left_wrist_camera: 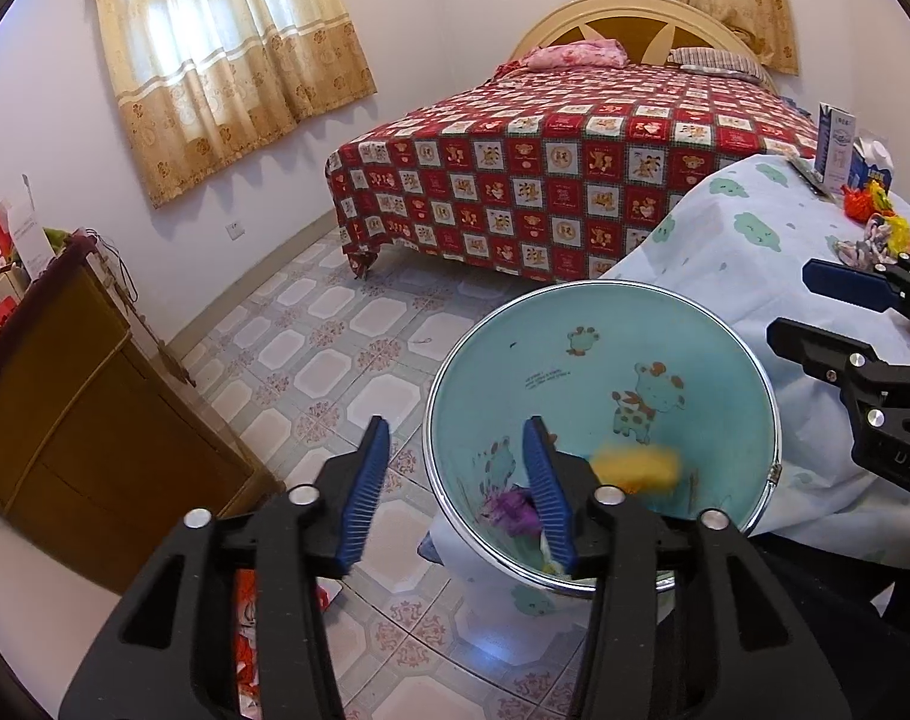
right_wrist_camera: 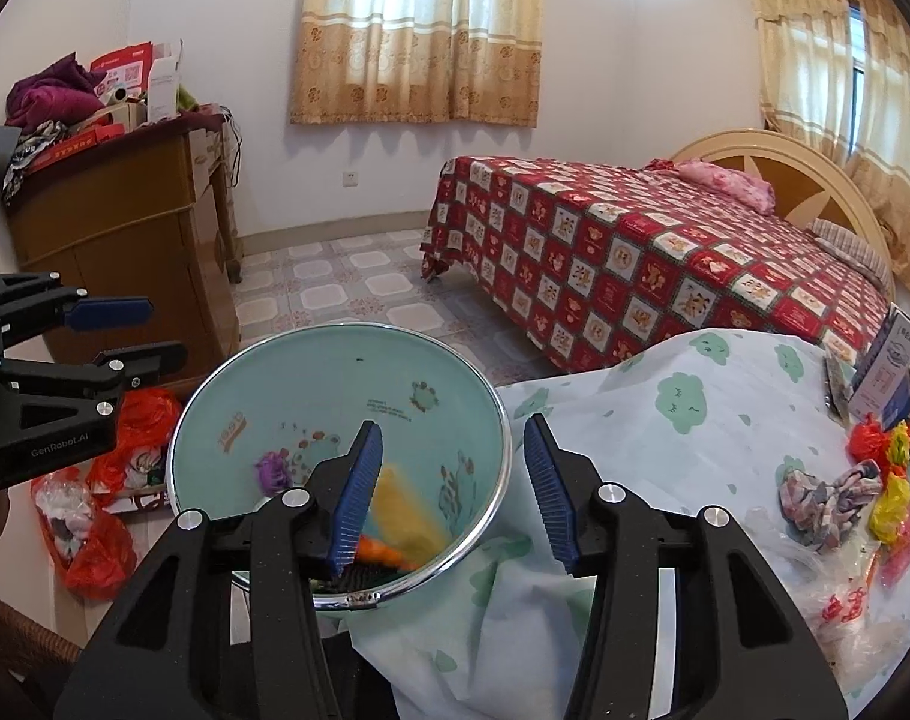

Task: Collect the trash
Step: 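Open the left tool over the bucket while the right tool releases the sponge into it, then grasp the clear red-printed plastic bag with the right tool while the left tool grasps the white-orange snack wrapper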

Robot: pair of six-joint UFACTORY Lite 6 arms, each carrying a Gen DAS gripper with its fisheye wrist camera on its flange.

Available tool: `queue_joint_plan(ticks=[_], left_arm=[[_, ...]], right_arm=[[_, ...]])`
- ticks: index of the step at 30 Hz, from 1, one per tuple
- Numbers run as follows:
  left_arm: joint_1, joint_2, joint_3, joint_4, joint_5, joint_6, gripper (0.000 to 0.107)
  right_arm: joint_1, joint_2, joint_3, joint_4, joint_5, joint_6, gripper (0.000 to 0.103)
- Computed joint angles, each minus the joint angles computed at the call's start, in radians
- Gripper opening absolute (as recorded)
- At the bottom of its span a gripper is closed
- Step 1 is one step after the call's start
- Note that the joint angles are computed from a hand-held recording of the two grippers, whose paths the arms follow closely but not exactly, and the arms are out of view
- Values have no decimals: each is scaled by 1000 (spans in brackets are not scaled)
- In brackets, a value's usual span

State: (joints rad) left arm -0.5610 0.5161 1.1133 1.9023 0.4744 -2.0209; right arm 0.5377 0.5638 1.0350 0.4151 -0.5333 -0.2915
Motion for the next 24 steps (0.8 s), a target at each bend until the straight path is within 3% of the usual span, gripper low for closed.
queue_joint_plan(ticks=[3,11,17,22,24], left_arm=[[-5,5,3,-17,5,-1,66],[-49,79,61,-95,-17,76,67],[-113,126,120,-145,18,124,68],[-146,190,209,-213,28,203,68],[-158,209,236,-228,25,227,68]], right_arm=[[1,-3,-9,11,-4,0,50],[-29,-123,-174,118,-67,-40,50],[-158,-361,-475,259,-193,-50,50],[-368,-446,-598,134,-182,106,57],[-463,-441,-613,9,-149,212,65]])
